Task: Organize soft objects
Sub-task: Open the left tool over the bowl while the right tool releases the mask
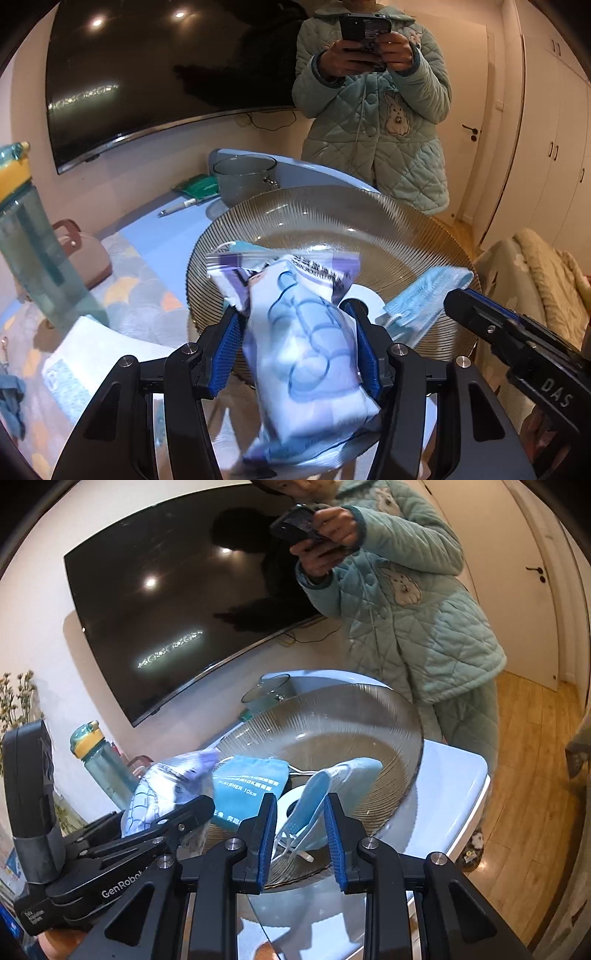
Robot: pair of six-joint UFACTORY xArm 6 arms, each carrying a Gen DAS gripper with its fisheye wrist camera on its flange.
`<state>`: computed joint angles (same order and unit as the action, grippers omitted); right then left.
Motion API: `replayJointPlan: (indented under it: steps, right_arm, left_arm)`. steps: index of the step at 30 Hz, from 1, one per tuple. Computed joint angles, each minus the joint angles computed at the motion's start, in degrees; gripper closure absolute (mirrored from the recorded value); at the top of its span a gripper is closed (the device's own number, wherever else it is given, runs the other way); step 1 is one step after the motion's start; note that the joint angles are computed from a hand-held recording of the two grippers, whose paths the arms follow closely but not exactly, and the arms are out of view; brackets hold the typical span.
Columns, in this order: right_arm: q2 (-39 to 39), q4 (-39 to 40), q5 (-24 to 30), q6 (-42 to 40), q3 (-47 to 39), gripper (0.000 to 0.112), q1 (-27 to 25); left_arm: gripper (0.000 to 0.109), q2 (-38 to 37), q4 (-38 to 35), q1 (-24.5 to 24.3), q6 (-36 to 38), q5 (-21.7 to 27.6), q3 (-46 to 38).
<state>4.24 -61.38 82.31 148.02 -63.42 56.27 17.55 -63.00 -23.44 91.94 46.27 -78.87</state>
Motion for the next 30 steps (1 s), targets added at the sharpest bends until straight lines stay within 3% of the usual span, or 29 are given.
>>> replayJointPlan:
  steps: [2,3,4,6,7,13,18,21,24,28,30]
  right_arm:
    - [-0.1,-0.7,0.6,0.2,0.1,0.086,0.2]
    - [-0.2,-0.9,0.5,0.1,0.2,0.078,0.2]
    - [-0.6,-1.3,0.0,0.1,0.6,0.051,-0.1]
    - [-1.0,-3.5,1.0,1.9,1.4,0.016,0.5]
    - [-0.5,-4.3,3.5,3.7,0.8,0.009,1.5]
    - [-0.3,-6.2,8.1,5.3,-0.8,0.009,3.7]
    - [2.0,-7.0,11.3,0.7,-5.1,0.009,5.0]
    - [3.8,-8.2,13.8,-2.2,-8.2,0.009,6.0]
    - [6.4,-10.8,16.5,-5.5,-11.9,0.009,7.3]
    - [10.5,-14.6,18.8,-11.3,-18.3,0.009,8.7]
    - [12.2,-15.8,19.1,-14.1,-21.0,0.009,9.1]
  left_arm:
    - [0.038,0.5,-0.5,0.4,-0.5,0.9,-0.6]
    - [0.032,0.7,-1.0,0.5,-0.6,1.1,-0.7]
    - [0.030,0.7,-1.8,0.7,-0.7,1.1,-0.9]
    - [0.025,0.8,-2.7,0.9,-1.0,1.0,-1.1]
    - [0.024,0.7,-3.2,1.3,-0.8,1.5,-1.2]
    - [0.023,-2.0,-9.6,3.0,6.1,2.4,1.3]
    - [0.020,-6.4,-15.9,4.2,14.5,2.8,5.7]
    - [0.018,-10.1,-22.2,5.3,22.8,3.2,9.7]
    - [0.006,-14.5,-30.0,6.7,33.0,3.8,14.6]
    - [0.006,-20.3,-42.0,8.8,48.1,3.9,21.5]
    - [0.006,-21.8,-43.4,10.5,49.7,5.0,22.9]
